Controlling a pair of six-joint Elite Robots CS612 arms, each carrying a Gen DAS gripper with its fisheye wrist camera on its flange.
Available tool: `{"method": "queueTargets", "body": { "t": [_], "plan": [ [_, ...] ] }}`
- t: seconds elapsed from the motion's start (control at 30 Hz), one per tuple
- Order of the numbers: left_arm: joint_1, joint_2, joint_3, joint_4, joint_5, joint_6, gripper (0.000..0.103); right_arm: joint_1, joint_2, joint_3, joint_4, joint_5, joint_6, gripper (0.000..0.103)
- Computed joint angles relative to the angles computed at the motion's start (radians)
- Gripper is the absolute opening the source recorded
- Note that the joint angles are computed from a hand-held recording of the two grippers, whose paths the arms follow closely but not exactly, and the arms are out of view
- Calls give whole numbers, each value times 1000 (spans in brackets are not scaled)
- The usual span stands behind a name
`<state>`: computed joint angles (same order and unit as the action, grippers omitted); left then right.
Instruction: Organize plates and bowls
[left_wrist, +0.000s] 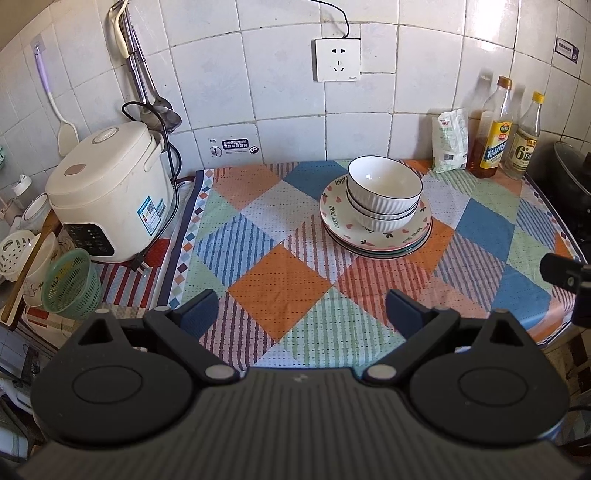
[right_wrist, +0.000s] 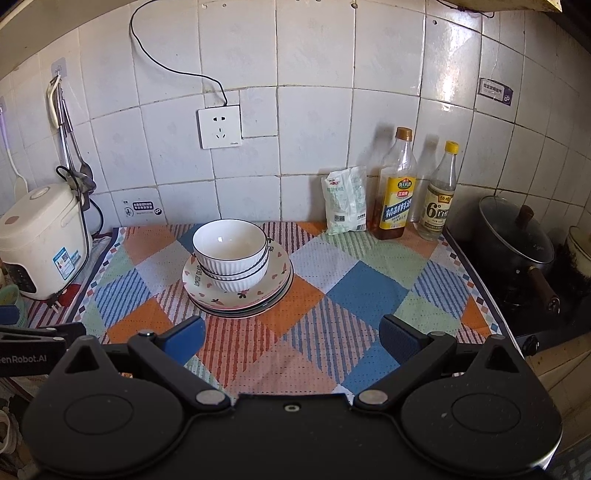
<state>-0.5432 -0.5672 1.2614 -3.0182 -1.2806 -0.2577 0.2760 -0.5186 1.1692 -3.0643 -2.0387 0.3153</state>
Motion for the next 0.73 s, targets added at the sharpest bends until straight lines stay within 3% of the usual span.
{"method": "queueTargets", "body": {
  "t": [0.73],
  "plan": [
    [2, 6, -14, 28, -19, 16, 103, -6, -2, 8, 2, 7, 18, 102]
  ]
}}
